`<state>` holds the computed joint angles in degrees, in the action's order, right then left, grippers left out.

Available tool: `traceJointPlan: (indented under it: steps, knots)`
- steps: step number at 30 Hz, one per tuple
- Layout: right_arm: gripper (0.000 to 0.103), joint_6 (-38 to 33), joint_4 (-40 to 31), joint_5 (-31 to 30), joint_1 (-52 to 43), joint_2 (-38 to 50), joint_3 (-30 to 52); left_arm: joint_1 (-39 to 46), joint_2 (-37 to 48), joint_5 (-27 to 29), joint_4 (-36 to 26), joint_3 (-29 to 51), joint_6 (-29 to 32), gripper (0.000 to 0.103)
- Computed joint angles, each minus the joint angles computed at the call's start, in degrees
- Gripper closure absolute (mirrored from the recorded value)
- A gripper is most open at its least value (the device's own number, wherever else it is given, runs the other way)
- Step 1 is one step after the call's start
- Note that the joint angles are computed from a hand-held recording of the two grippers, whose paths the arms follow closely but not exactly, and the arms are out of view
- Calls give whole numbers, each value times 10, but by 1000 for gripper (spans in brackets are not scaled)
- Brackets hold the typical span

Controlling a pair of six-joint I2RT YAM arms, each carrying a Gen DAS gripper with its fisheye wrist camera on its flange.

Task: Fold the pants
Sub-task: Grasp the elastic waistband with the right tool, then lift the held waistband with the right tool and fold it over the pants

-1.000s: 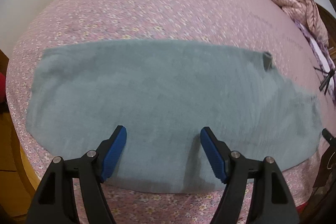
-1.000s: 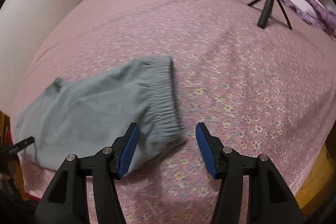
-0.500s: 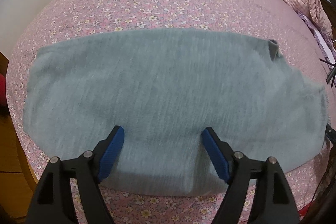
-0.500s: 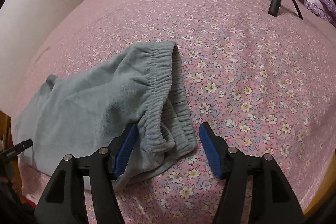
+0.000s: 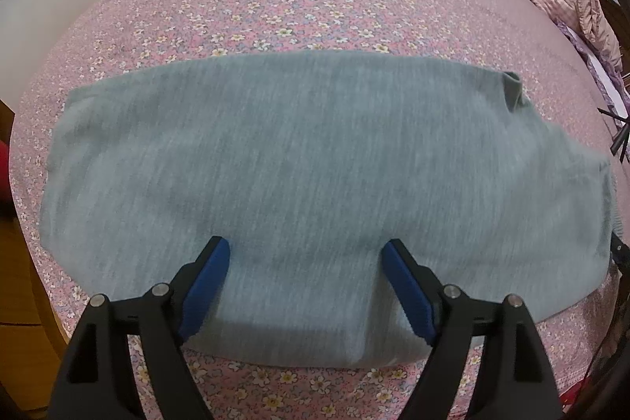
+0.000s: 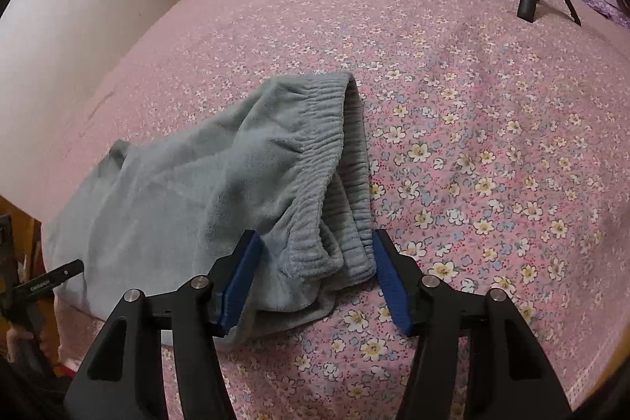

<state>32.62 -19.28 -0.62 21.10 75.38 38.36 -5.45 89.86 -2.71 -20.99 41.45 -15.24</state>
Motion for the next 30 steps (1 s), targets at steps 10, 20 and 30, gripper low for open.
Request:
traceJointPlan:
  steps: [10,20,30]
  knots:
    - [67,16,44,-80,-75,-36,-52,-1,-1,2,4,-4,-1,17]
    - [73,-33,-49,1,-17,-131,1,6,-12,11,-1,-7,2,17]
    - [74,-83,-57,60,125,-97,128,60,-80,18,-28,-12,21,17]
